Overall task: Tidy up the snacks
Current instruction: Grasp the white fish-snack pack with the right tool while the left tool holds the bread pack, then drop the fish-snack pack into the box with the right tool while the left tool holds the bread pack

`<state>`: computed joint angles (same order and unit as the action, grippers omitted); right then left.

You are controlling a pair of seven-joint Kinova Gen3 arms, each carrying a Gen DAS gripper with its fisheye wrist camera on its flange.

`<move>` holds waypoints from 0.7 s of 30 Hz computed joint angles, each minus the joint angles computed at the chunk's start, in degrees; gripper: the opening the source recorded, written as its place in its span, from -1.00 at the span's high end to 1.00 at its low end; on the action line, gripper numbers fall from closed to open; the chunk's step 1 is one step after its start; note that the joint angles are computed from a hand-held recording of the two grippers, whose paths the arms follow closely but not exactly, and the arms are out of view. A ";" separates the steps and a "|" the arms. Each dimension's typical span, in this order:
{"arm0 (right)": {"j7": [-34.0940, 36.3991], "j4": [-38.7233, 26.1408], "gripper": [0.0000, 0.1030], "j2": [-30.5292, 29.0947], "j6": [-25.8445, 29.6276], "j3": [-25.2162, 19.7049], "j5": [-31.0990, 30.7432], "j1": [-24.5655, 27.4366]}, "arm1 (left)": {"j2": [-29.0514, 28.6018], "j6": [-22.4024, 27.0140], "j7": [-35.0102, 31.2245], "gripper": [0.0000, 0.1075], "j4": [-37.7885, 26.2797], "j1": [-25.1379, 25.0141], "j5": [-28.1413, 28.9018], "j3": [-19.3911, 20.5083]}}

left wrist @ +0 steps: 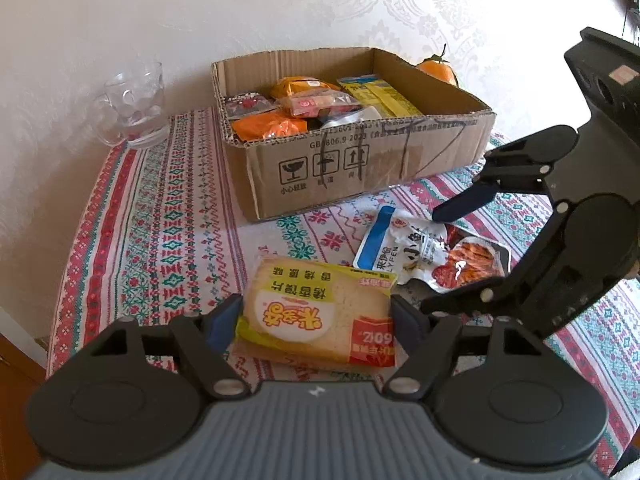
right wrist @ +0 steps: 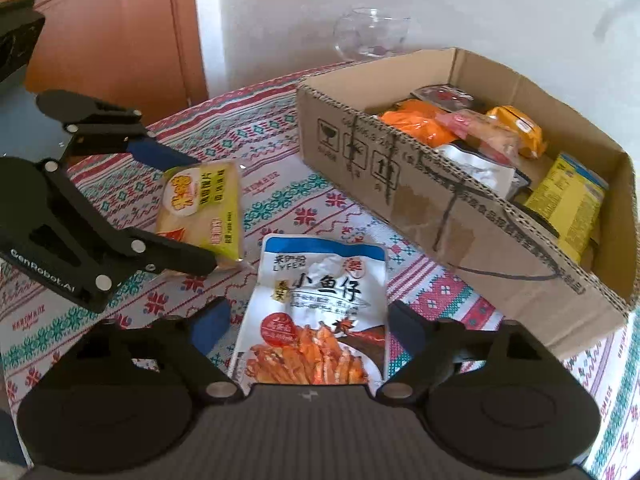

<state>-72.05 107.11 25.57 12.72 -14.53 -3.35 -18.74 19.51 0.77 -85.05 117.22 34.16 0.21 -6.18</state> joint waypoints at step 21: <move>-11.95 4.49 -0.49 -7.38 0.59 7.76 6.69 -8.56 | -6.42 8.38 -4.37 -0.43 0.10 -14.49 -1.65 14.93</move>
